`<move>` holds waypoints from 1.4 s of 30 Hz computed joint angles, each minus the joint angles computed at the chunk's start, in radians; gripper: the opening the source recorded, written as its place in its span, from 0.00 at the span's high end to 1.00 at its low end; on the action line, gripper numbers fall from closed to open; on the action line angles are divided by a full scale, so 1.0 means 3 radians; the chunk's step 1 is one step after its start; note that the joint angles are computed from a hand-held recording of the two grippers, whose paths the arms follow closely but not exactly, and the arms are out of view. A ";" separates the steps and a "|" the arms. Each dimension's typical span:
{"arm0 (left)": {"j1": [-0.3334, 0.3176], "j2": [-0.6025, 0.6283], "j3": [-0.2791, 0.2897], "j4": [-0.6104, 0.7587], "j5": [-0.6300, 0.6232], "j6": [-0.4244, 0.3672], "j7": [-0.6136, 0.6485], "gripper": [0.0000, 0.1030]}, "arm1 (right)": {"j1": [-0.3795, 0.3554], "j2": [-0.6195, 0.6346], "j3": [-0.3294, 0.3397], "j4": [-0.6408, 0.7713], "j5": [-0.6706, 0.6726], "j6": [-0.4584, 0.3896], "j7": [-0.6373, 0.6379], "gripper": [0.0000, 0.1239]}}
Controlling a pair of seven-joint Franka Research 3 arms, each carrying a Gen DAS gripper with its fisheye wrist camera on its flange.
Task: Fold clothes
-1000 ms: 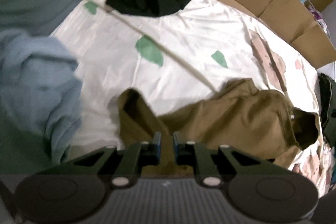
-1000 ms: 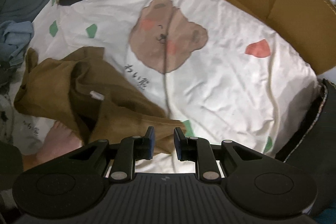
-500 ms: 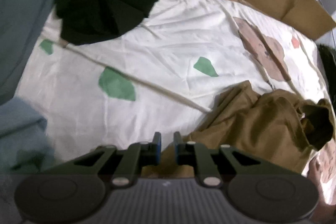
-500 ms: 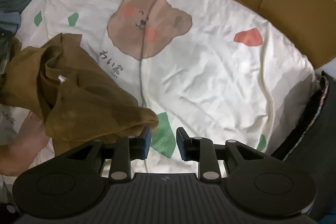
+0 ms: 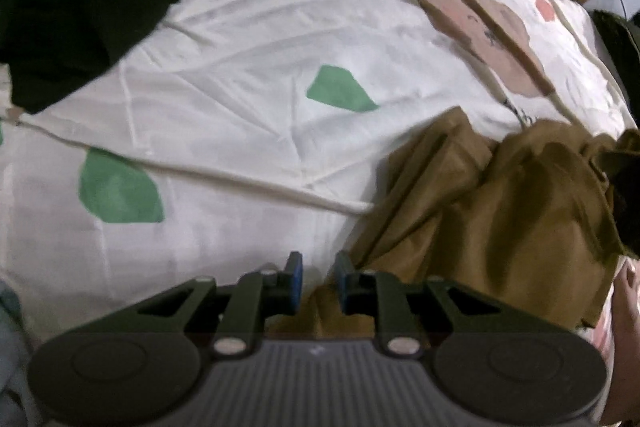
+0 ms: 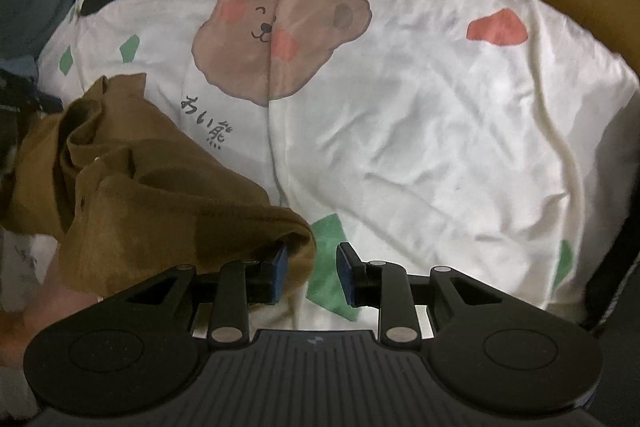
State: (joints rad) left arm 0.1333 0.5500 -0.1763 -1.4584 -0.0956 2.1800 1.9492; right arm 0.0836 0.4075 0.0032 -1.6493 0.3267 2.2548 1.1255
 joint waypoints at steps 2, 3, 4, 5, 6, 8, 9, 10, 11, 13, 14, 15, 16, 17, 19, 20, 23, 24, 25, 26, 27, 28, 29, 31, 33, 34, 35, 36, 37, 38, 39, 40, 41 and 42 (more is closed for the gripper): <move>0.0012 0.0003 -0.0021 -0.0016 -0.0011 -0.0029 0.0071 0.78 | -0.0026 0.0005 0.0025 -0.0049 0.0115 0.0072 -0.0008 0.73; 0.0017 0.0000 -0.0028 -0.0028 -0.0018 -0.0040 0.0105 0.76 | -0.0038 0.0008 0.0034 -0.0064 0.0165 0.0097 -0.0007 0.73; 0.0022 -0.0010 -0.0034 -0.0047 -0.0026 -0.0046 0.0138 0.74 | -0.0055 0.0009 0.0047 -0.0081 0.0228 0.0125 -0.0018 0.72; 0.0026 -0.0019 -0.0038 -0.0065 -0.0035 -0.0053 0.0171 0.73 | -0.0068 0.0004 0.0055 -0.0101 0.0277 0.0148 -0.0030 0.72; 0.0032 -0.0035 -0.0043 -0.0090 -0.0047 -0.0053 0.0204 0.73 | -0.0079 -0.0005 0.0061 -0.0123 0.0317 0.0166 -0.0042 0.72; 0.0046 -0.0082 -0.0051 -0.0154 -0.0080 -0.0037 0.0272 0.73 | -0.0109 -0.0036 0.0077 -0.0179 0.0418 0.0195 -0.0088 0.72; 0.0057 -0.0108 -0.0059 -0.0183 -0.0107 -0.0035 0.0312 0.73 | -0.0120 -0.0051 0.0082 -0.0202 0.0458 0.0208 -0.0114 0.72; 0.0074 -0.0138 -0.0071 -0.0208 -0.0146 -0.0038 0.0362 0.73 | -0.0130 -0.0075 0.0086 -0.0240 0.0501 0.0237 -0.0146 0.71; 0.0090 -0.0167 -0.0080 -0.0233 -0.0187 -0.0042 0.0411 0.73 | -0.0139 -0.0100 0.0091 -0.0281 0.0551 0.0266 -0.0167 0.70; 0.0118 -0.0229 -0.0094 -0.0278 -0.0271 -0.0053 0.0514 0.68 | -0.0156 -0.0148 0.0101 -0.0362 0.0655 0.0323 -0.0211 0.70; 0.0124 -0.0253 -0.0094 -0.0293 -0.0303 -0.0062 0.0555 0.66 | -0.0167 -0.0162 0.0103 -0.0381 0.0697 0.0329 -0.0239 0.70; 0.0128 -0.0270 -0.0091 -0.0304 -0.0327 -0.0071 0.0599 0.64 | -0.0172 -0.0187 0.0105 -0.0423 0.0739 0.0366 -0.0271 0.70; 0.0128 -0.0278 -0.0088 -0.0309 -0.0343 -0.0083 0.0643 0.63 | -0.0173 -0.0207 0.0104 -0.0462 0.0770 0.0406 -0.0295 0.69; 0.0130 -0.0287 -0.0085 -0.0315 -0.0359 -0.0095 0.0688 0.62 | -0.0174 -0.0226 0.0103 -0.0499 0.0801 0.0446 -0.0319 0.68; 0.0091 -0.0285 -0.0052 -0.0338 -0.0295 -0.0069 0.0740 0.61 | -0.0190 -0.0258 0.0111 -0.0576 0.0925 0.0540 -0.0350 0.67; 0.0059 -0.0275 -0.0026 -0.0345 -0.0231 -0.0046 0.0732 0.62 | -0.0202 -0.0272 0.0116 -0.0611 0.0996 0.0580 -0.0364 0.67; 0.0057 -0.0221 -0.0012 -0.0268 -0.0212 -0.0108 0.0713 0.64 | -0.0216 -0.0309 0.0119 -0.0711 0.1143 0.0688 -0.0387 0.67; 0.0083 -0.0198 -0.0028 -0.0215 -0.0262 -0.0158 0.0728 0.64 | -0.0222 -0.0316 0.0121 -0.0733 0.1188 0.0706 -0.0398 0.67; 0.0114 -0.0179 -0.0048 -0.0160 -0.0326 -0.0206 0.0757 0.62 | -0.0228 -0.0327 0.0122 -0.0754 0.1221 0.0715 -0.0415 0.67; 0.0130 -0.0161 -0.0057 -0.0112 -0.0363 -0.0237 0.0778 0.62 | -0.0234 -0.0337 0.0123 -0.0776 0.1254 0.0723 -0.0433 0.67; 0.0130 -0.0143 -0.0056 -0.0073 -0.0368 -0.0246 0.0790 0.62 | -0.0232 -0.0342 0.0118 -0.0788 0.1258 0.0726 -0.0444 0.67; 0.0128 -0.0116 -0.0052 -0.0027 -0.0369 -0.0260 0.0790 0.62 | -0.0233 -0.0346 0.0114 -0.0797 0.1260 0.0726 -0.0466 0.67; 0.0123 -0.0076 -0.0045 0.0029 -0.0364 -0.0280 0.0773 0.62 | -0.0235 -0.0351 0.0111 -0.0806 0.1262 0.0725 -0.0488 0.67; 0.0109 0.0018 -0.0028 0.0136 -0.0341 -0.0340 0.0705 0.63 | -0.0243 -0.0356 0.0110 -0.0824 0.1310 0.0762 -0.0524 0.67; 0.0099 0.0094 -0.0026 0.0200 -0.0301 -0.0416 0.0673 0.63 | -0.0267 -0.0354 0.0128 -0.0837 0.1430 0.0819 -0.0581 0.67; 0.0098 0.0117 -0.0037 0.0212 -0.0286 -0.0458 0.0693 0.63 | -0.0285 -0.0343 0.0148 -0.0826 0.1508 0.0815 -0.0647 0.66; 0.0102 0.0133 -0.0051 0.0216 -0.0282 -0.0497 0.0723 0.63 | -0.0302 -0.0331 0.0166 -0.0814 0.1585 0.0810 -0.0714 0.65; 0.0105 0.0146 -0.0060 0.0221 -0.0279 -0.0539 0.0745 0.63 | -0.0301 -0.0316 0.0174 -0.0795 0.1600 0.0795 -0.0776 0.64; 0.0104 0.0150 -0.0065 0.0217 -0.0274 -0.0578 0.0761 0.62 | -0.0300 -0.0301 0.0182 -0.0775 0.1612 0.0779 -0.0838 0.64; 0.0101 0.0150 -0.0069 0.0207 -0.0266 -0.0598 0.0782 0.61 | -0.0295 -0.0279 0.0184 -0.0750 0.1611 0.0748 -0.0869 0.64; 0.0096 0.0142 -0.0070 0.0186 -0.0253 -0.0592 0.0811 0.59 | -0.0291 -0.0258 0.0187 -0.0723 0.1610 0.0717 -0.0898 0.64; 0.0090 0.0138 -0.0071 0.0172 -0.0239 -0.0593 0.0840 0.58 | -0.0283 -0.0223 0.0187 -0.0690 0.1593 0.0692 -0.0913 0.64; 0.0085 0.0137 -0.0071 0.0167 -0.0229 -0.0601 0.0863 0.57 | -0.0275 -0.0187 0.0189 -0.0656 0.1576 0.0667 -0.0928 0.64; 0.0083 0.0140 -0.0071 0.0168 -0.0225 -0.0610 0.0876 0.56 | -0.0269 -0.0153 0.0189 -0.0625 0.1554 0.0651 -0.0942 0.64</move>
